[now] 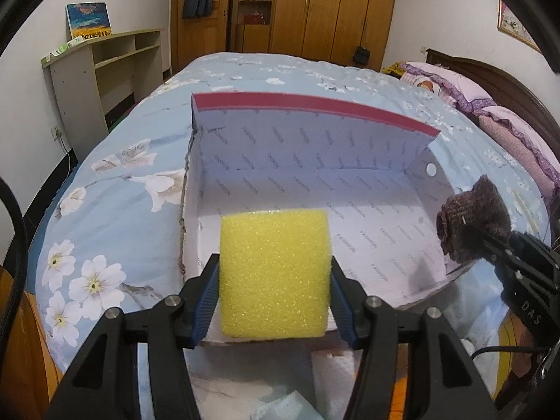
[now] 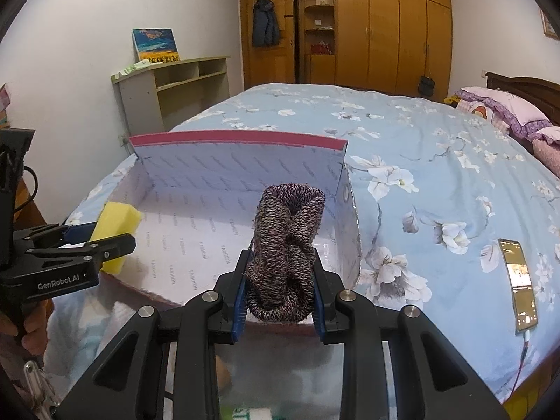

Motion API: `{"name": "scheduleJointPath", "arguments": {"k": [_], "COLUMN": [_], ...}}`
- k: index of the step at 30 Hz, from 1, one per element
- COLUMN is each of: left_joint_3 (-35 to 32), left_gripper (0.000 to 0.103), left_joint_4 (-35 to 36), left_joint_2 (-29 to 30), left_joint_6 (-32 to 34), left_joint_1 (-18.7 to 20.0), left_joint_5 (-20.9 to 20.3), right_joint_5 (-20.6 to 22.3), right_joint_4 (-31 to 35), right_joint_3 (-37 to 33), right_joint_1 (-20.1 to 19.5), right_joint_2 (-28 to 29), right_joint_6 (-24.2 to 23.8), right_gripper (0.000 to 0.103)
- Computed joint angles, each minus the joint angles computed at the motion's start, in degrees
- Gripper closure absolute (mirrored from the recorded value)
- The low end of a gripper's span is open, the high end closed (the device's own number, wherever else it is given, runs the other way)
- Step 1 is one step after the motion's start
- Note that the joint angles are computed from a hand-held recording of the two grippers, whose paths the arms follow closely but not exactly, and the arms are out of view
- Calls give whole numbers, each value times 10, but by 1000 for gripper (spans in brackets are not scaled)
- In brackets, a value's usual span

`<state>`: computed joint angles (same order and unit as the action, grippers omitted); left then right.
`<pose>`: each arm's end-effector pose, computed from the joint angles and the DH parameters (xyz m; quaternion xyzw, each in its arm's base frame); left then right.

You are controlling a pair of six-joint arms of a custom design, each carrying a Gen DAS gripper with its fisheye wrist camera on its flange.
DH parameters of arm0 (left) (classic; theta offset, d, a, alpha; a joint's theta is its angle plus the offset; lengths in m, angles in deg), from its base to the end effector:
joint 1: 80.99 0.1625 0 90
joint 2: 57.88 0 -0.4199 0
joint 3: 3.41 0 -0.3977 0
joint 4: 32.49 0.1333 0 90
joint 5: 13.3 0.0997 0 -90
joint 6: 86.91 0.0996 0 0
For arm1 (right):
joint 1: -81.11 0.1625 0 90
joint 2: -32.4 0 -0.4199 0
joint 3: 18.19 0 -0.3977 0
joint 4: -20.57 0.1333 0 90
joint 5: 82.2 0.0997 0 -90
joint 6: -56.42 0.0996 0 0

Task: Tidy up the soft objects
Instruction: 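Carry the yellow sponge and brown sock with both tools into the pink box, then open the left tool to drop the sponge while the right tool releases the sock in the box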

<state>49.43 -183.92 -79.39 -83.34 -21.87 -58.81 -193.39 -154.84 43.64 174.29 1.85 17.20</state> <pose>-0.2631 -0.8357 0.0982 0.1708 0.8828 -0.3198 0.2985 0.1435 -0.8285 0.1958 0.2385 -0.8463 0.3747 0.2941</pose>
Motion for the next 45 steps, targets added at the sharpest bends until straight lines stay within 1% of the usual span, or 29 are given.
{"name": "scheduleJointPath", "arguments": {"k": [7,12,15,21,25,30,33,34,37,40,43,45], "left_joint_3": [-30,-44,-56,-73,-75,-77,-77,-78,-77,-75,-75,-73], "left_gripper": [43,43,43,43,43,43,41,39,32,28,27,27], "left_joint_4": [29,32,43,54,58,56,60,62,68,76,82,88], "left_joint_2": [18,28,35,42,41,45,45,45,45,45,47,46], "left_joint_6": [-2,11,13,27,21,24,18,16,14,10,10,0], "left_joint_1": [10,11,13,16,18,16,15,15,14,12,11,11], "left_joint_5": [2,11,21,36,31,37,37,36,32,28,34,30], "right_joint_5": [-12,-16,-15,-6,-11,-10,-9,-8,-7,-8,-6,-5], "right_joint_4": [37,58,77,80,69,71,72,73,73,69,63,59], "right_joint_3": [-47,-53,-49,-29,-28,-27,-26,-26,-24,-22,-18,-16], "right_joint_1": [-8,-11,-14,-12,-10,-12,-12,-13,-13,-13,-13,-13], "right_joint_2": [28,33,30,21,25,24,22,22,20,19,17,16], "right_joint_6": [12,25,41,43,31,38,44,46,51,52,54,51], "right_gripper": [73,73,73,73,73,73,73,72,70,66,62,58]}}
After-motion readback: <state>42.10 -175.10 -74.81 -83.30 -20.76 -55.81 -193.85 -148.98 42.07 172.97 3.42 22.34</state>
